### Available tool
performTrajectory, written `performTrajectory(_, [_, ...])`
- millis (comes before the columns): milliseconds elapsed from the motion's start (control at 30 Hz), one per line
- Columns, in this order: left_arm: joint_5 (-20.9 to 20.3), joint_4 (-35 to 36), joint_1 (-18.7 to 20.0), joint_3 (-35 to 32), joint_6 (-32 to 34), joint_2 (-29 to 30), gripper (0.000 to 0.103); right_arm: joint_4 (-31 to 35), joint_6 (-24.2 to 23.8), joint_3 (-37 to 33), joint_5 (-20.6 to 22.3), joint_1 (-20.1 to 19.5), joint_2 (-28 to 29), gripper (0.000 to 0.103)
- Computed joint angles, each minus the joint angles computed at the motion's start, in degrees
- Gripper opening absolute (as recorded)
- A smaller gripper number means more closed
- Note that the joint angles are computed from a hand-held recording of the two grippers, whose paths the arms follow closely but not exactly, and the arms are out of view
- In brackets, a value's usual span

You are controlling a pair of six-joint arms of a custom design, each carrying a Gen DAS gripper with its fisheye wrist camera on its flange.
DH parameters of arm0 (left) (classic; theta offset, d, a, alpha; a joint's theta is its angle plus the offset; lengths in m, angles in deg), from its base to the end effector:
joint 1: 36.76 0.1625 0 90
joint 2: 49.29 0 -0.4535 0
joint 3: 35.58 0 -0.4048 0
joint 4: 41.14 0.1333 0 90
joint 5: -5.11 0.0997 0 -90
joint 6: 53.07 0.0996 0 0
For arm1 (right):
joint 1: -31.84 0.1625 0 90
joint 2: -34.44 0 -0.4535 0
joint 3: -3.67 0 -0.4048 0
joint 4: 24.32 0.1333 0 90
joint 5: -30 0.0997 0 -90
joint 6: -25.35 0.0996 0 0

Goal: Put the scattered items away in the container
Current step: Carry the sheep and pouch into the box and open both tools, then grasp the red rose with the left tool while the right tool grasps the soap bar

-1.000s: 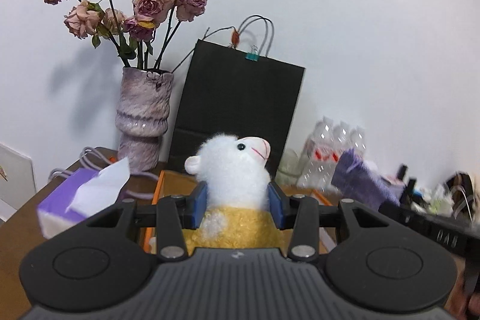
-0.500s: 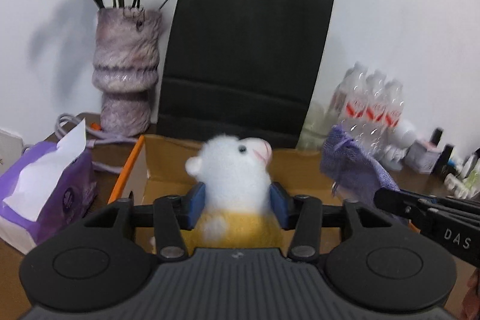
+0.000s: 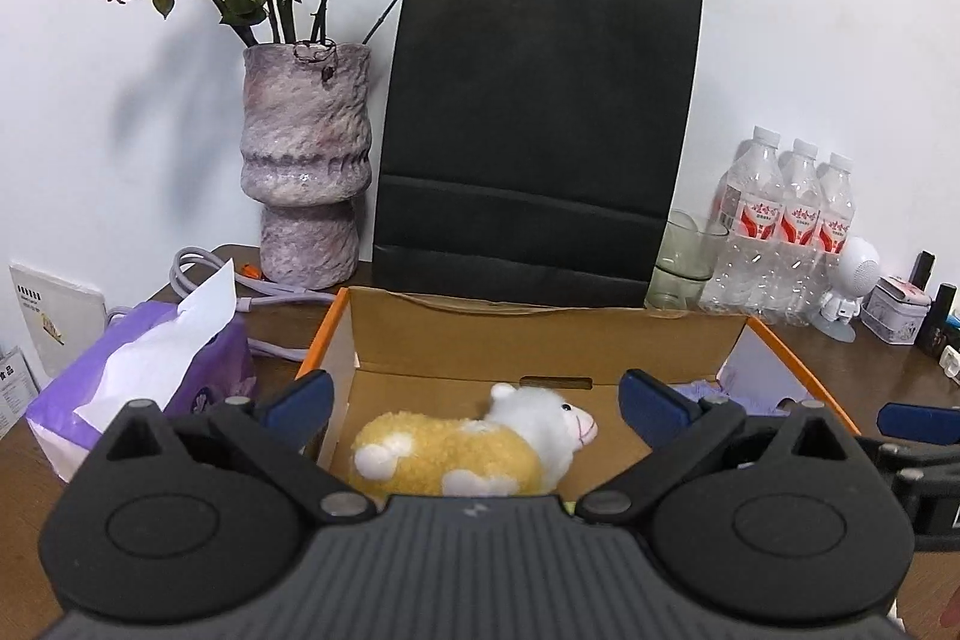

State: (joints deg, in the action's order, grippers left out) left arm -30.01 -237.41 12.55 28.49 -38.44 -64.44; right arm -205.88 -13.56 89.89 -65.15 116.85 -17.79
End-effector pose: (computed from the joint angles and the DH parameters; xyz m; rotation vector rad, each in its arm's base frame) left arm -0.3625 -0.7510 0.0289 0.4401 2.1054 -1.3447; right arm 0.0586 -0.7586 0.3256 0.6504 -2.3382 1.1956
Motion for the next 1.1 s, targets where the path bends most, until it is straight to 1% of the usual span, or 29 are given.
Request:
performTrajectory(200, [0.09, 0.84, -0.04, -0.22, 0.04, 0.16, 0.103, 0.32, 0.54, -0.06, -1.04, 0.09, -0.21, 0.103])
performTrajectory(500, [-0.01, -1.12, -0.67, 1.67, -0.22, -0.88, 0.103, -0.73, -0.2, 0.87, -1.58, 0.58, -0.8, 0.103])
performTrajectory(700, [-1.7, -6.59, -2.11, 6.85, 1.47, -3.32, 0.103, -3.96, 0.37, 4.54, -0.89, 0.56, -3.65, 0.103])
performTrajectory(833, [-3.28, -9.08, -3.2, 11.91, 0.64, -5.87, 0.103, -6.43, 0.04, 7.98, -1.11, 0.25, -5.99, 0.103])
performTrajectory(967, [-2.96, -12.32, -4.5, 15.86, 2.13, -7.43, 0.103, -8.99, -0.82, 11.81, -1.51, -0.1, -8.4, 0.103])
performTrajectory(1100, [-1.56, -12.74, -5.71, 19.93, 2.3, -9.11, 0.103, -12.06, -2.08, 16.44, -1.23, -1.09, -11.08, 0.103])
